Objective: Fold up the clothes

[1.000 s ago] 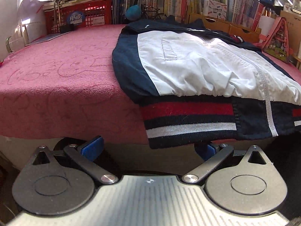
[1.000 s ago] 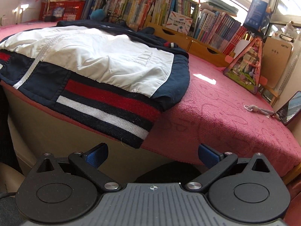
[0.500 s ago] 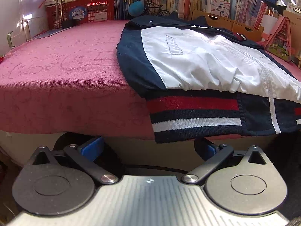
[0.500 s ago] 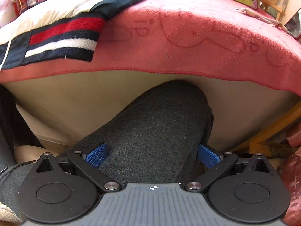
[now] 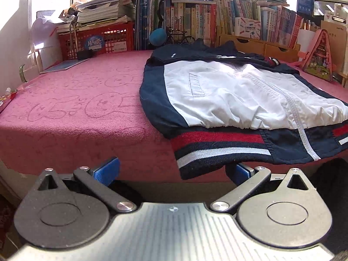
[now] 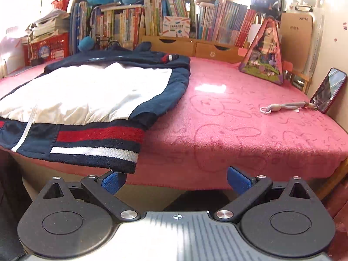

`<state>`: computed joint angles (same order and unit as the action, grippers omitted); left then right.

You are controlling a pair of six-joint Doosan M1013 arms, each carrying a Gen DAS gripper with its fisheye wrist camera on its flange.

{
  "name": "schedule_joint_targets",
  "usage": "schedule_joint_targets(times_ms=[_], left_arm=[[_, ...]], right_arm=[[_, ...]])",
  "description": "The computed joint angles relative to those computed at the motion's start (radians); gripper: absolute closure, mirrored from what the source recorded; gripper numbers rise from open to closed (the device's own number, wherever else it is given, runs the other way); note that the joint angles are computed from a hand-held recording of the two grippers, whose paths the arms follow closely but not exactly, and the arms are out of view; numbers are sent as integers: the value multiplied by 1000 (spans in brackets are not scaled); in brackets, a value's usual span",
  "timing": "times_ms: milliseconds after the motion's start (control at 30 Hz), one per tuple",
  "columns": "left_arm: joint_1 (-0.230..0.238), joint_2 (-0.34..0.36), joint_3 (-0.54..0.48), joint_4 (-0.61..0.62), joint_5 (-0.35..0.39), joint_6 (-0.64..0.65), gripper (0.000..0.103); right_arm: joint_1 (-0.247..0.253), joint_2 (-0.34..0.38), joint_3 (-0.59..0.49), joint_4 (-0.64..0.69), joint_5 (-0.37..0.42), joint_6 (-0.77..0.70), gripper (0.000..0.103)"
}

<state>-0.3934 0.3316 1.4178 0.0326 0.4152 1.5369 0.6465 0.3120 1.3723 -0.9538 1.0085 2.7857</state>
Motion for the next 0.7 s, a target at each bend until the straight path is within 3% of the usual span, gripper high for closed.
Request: schedule_joint_targets(times_ms=[67,167,267,433,567,700], left_arm=[[0,-11,3,3,-53,-3,0],[0,11,-47,-32,-82,95,0],[-16,61,-128,77,-85,68,0],[-24,145,-263,92,-39,81,0],[-26,204,-355,178,38,-22,0],[-13,251,-432,89,136,12,0]], right_arm=[[-2,-15,2,-48,-32,25,2],[-17,-6,-35,-69,-58,-14,0],[-46,36,-107,-52,-68,-96,0],[-104,102,-220,37,-93,-188,0],[-152,146,-299,144,-111,-263,0],[-181,187,-360,227,-110,-359,0]])
